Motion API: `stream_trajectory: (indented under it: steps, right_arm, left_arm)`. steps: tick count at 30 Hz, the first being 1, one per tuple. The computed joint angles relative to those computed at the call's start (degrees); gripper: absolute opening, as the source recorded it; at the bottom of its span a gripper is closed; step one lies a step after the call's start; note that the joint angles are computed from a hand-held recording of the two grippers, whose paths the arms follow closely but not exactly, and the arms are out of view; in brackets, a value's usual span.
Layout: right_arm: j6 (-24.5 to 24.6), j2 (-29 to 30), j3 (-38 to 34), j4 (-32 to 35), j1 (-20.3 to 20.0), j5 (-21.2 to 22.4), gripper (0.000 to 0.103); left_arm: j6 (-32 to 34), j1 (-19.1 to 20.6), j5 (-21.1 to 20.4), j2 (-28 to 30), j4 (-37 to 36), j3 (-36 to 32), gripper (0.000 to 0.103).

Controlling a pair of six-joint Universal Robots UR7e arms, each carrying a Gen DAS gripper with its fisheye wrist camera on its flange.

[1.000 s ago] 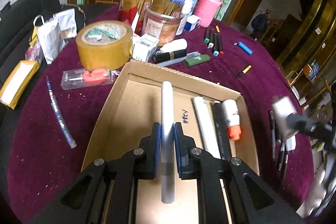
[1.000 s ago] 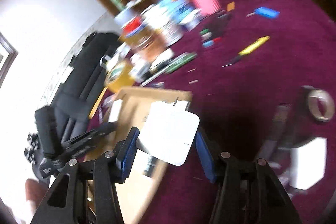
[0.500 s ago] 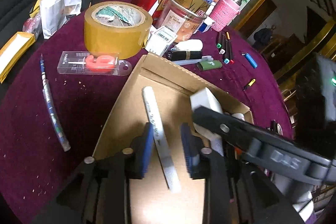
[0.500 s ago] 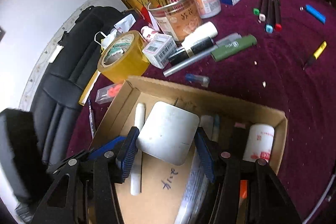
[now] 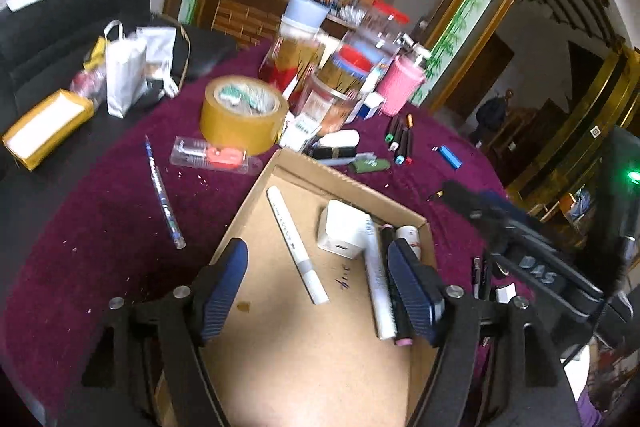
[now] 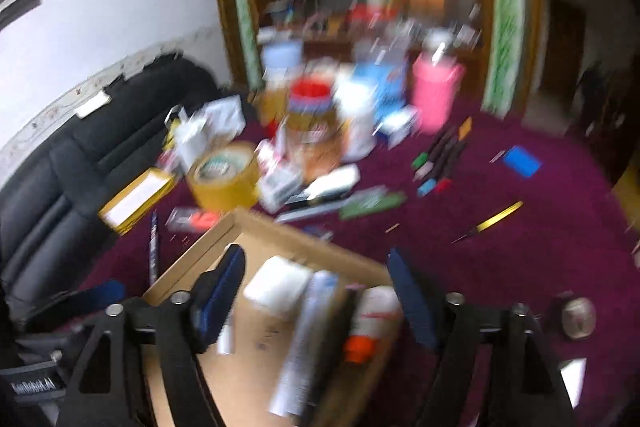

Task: Organize rigid objects
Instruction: 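Drop the white marker into the box while the right gripper releases the charger there, then move both grippers back over the pile of pens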

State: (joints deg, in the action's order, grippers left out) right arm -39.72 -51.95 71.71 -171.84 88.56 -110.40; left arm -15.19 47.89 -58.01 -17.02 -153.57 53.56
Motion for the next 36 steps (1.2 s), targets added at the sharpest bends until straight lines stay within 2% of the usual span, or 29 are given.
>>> stream_trajectory:
  steps: [4, 7, 11, 16, 27, 36]
  right_arm:
    - [-5.34, -3.87, 6.89, -13.52, -0.23, -0.97, 0.092]
    - [-7.71, -6.21, 10.09, -19.5, -0.77, -2.73, 0.093]
    - [-9.55, -9.04, 13.35, -24.95, -1.77, -4.9, 0.093]
    - [-9.77, -13.15, 17.66, -30.01, -3.12, -5.0, 0.093]
    - [-10.48, -17.85, 22.22, -35.96, -5.59, -3.08, 0.094]
    - [-10.03, -18.45, 21.63, -35.36, -6.83, -4.58, 0.094]
  left_arm:
    - [1.19, -2.43, 2.22, -1.57, -4.95, 4.84, 0.075]
    - [1.37, -4.28, 3.13, -1.87, -7.18, 7.11, 0.076]
    - [0.68, -6.08, 3.18, -1.58, -7.42, 8.2, 0.076]
    - [0.43, -8.03, 3.7, -0.5, -4.74, 7.48, 0.076]
    - [1.0, -11.04, 3.96, 2.4, -0.85, 4.27, 0.076]
    - [1.4, -11.77, 3.19, 4.85, 2.7, 1.06, 0.076]
